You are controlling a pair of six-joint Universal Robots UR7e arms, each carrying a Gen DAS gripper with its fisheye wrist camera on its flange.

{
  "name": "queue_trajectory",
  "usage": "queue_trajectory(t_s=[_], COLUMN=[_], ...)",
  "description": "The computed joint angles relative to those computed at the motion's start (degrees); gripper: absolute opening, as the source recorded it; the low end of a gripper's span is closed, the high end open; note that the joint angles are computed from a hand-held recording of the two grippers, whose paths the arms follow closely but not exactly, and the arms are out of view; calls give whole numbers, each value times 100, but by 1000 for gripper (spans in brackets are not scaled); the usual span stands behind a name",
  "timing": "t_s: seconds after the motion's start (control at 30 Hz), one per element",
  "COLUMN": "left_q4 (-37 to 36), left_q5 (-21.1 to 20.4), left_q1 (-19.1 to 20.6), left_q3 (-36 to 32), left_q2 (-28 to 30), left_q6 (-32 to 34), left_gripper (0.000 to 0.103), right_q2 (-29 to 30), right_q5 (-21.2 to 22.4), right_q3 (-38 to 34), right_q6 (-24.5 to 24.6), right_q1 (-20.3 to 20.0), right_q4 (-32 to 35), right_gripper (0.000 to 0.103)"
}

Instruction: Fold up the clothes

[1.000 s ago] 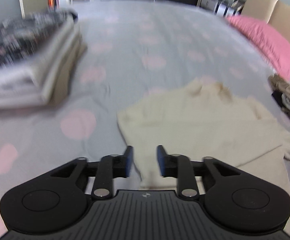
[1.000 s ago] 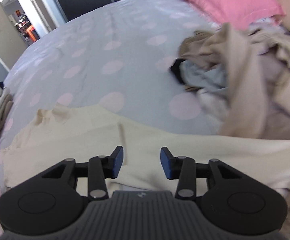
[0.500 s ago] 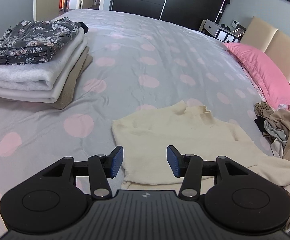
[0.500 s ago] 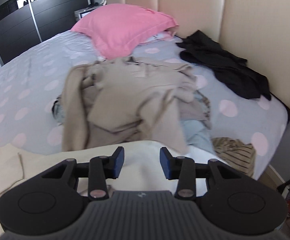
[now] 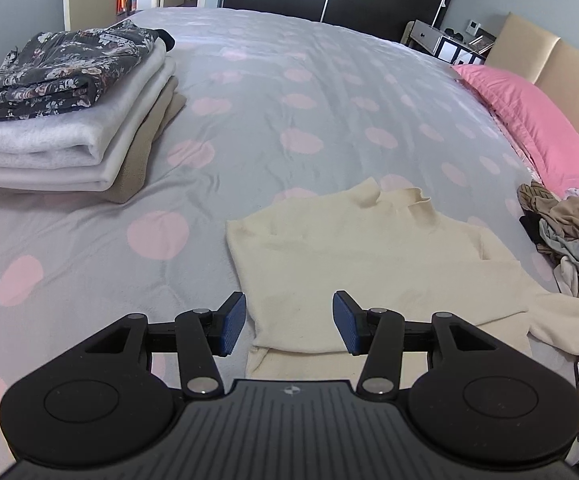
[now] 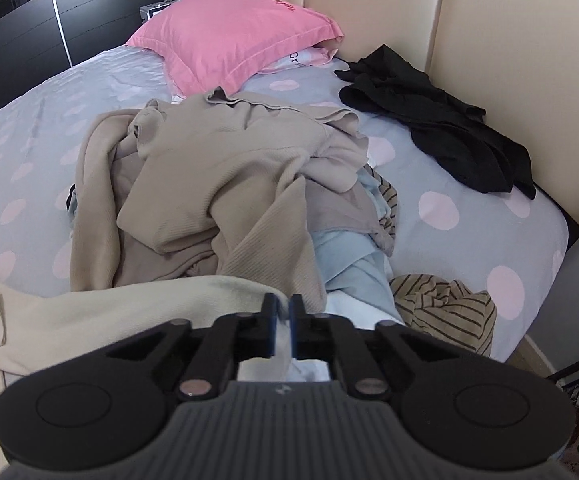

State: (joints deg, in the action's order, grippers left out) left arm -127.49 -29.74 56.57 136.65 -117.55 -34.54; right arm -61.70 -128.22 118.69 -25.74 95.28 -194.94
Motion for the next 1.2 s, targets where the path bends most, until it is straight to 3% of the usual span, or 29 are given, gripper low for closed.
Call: queue_trajectory(t_s=[0.1,0.27,0.43,0.77,1.03,1.2], left_q4=[-128,-317,-480,-604,-701,-350], left_q5=[-58,-247,-311,-278,-380,-304], left_q1=[1,48,-38,-51,214,358], left_q3=[7,-47,-26,-15,-143,-261], left_q2=[49,235,234,136,114,146], left_q6=[91,292,486,845,1108,1000], left_gripper=[46,46,46,45,45,45], right_q2=[-180,-587,-404,1069,2303,3018], right_q5=[131,872,1673,2823,3661,3968], right_q3=[77,4,-496,-1847,-2733,-3200], right_q6=[166,752,1192,1513,1765,1846], right_q1=[148,631,1247,2306,2727,2850], right_q4=[189,1172,2033,2836,3262,3619], right_gripper=[3,3,3,3,3,3])
